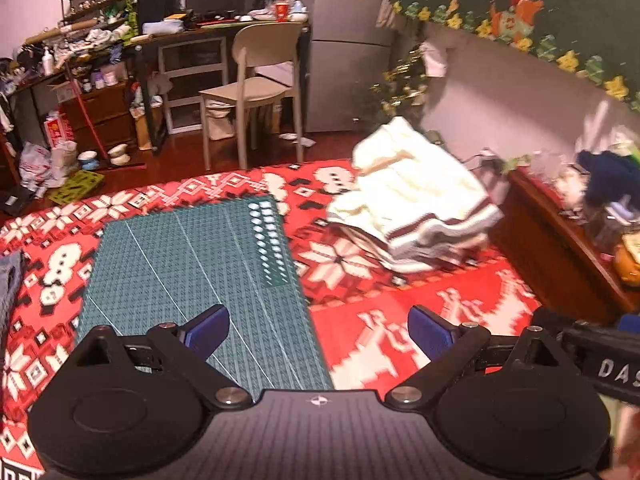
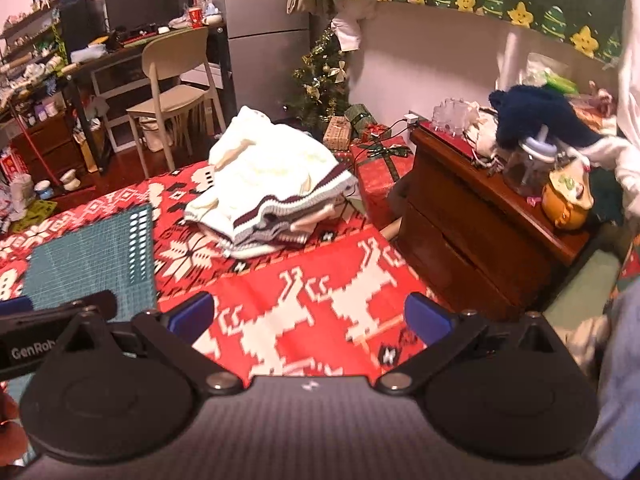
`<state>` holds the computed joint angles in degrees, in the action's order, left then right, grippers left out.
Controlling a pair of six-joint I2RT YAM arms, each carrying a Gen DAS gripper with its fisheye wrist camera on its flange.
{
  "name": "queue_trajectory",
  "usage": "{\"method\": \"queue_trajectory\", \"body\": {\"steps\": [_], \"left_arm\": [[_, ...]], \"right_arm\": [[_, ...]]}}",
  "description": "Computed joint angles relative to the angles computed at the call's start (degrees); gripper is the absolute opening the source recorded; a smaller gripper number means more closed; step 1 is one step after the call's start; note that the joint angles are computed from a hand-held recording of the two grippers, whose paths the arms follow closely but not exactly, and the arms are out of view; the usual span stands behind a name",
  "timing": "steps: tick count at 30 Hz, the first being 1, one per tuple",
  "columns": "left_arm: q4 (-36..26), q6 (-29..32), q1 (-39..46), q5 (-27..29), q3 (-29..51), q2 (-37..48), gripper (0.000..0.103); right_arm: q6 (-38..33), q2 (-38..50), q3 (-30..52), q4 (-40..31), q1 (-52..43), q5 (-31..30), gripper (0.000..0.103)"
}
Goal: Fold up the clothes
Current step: 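Grasp the cream sweater's striped hem with the left gripper while the right gripper grasps another hem edge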
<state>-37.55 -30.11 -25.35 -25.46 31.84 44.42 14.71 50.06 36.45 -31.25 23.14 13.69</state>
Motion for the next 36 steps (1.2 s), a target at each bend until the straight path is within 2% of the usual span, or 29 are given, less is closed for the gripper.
{"method": "queue_trajectory", "body": {"steps": [5,10,12,14,18,22,26,29,33,35,36], "left_arm": [[11.3,8.2,11.3,9.0,1.4,11.7,0.097],[23.4,8.7,18.4,17.1,1.7,22.5,0.097],[27.1,8.4,20.6,20.2,2.8,27.7,0.097],[30.1,8.0,21.3,20.4,4.1,32.8,0.097],[35.8,8.4,20.3,17.6,6.6,41.4,0.097],[37.2,6.5,21.3,20.5,11.7,49.4,0.096],[36.2,5.5,22.3,26.4,17.6,55.9,0.095],[36.3,5.0,21.0,24.1,20.9,59.6,0.09],[36.0,4.8,20.5,23.3,24.4,63.3,0.073],[35.9,4.6,20.4,23.1,25.7,64.7,0.067],[35.9,4.4,20.3,22.9,25.9,65.1,0.058]], "right_arm": [[0.4,15.4,4.7,10.7,-1.1,2.0,0.102],[-0.7,28.5,5.8,25.7,-2.4,4.8,0.102],[-1.7,34.0,7.6,29.1,-3.6,4.1,0.102],[-1.9,38.8,9.2,32.1,-5.5,1.8,0.102],[-2.4,46.9,10.8,41.3,-9.3,-3.1,0.102],[-3.1,54.0,14.4,46.3,-11.6,-5.4,0.102],[-1.9,59.8,18.5,48.7,-13.9,-10.0,0.102],[-1.9,63.8,21.6,49.8,-14.9,-12.0,0.099],[-2.9,68.9,26.6,47.5,-15.5,-12.2,0.084],[-1.6,70.3,27.8,47.3,-16.1,-15.0,0.071],[-1.0,71.0,28.1,47.7,-16.5,-16.7,0.063]]}}
